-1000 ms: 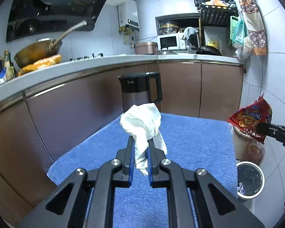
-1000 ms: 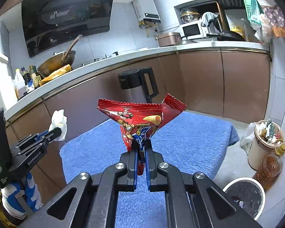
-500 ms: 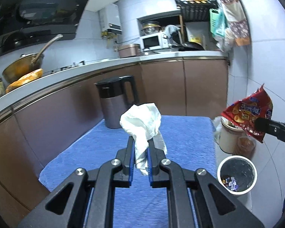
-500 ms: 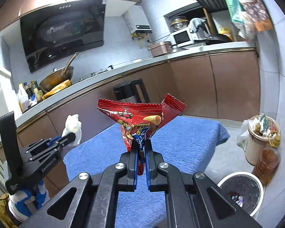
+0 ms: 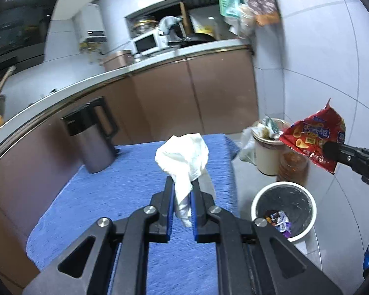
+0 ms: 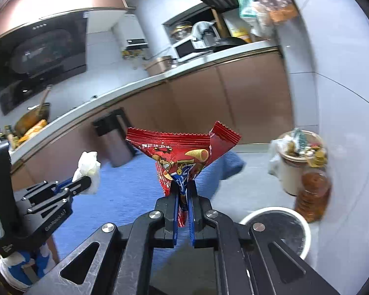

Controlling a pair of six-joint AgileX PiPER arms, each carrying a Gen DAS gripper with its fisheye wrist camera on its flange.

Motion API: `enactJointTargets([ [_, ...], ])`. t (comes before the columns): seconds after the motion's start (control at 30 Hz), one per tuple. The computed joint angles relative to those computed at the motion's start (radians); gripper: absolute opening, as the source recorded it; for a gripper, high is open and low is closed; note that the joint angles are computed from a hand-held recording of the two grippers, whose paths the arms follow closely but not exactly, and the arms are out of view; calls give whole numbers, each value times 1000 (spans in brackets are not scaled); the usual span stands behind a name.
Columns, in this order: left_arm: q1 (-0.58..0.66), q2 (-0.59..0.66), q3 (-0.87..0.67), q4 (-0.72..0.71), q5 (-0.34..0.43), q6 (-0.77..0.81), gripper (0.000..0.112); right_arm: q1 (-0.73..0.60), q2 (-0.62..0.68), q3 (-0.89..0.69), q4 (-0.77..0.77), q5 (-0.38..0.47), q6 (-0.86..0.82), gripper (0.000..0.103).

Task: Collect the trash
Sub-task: 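Carry the tissue and snack bag over the trash bin and open both tools to drop them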

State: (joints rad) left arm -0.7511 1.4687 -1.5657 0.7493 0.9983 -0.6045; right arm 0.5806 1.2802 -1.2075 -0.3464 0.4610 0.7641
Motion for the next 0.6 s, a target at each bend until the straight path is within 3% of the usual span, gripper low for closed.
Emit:
enactJointTargets([
  [0.37,5,319,-269,-211,-23,195,11,-222,74,143,208,-39,-144,7],
  [0.6,24,616,-616,-403,75,351,11,-323,183,181,389,-82,-301,7],
])
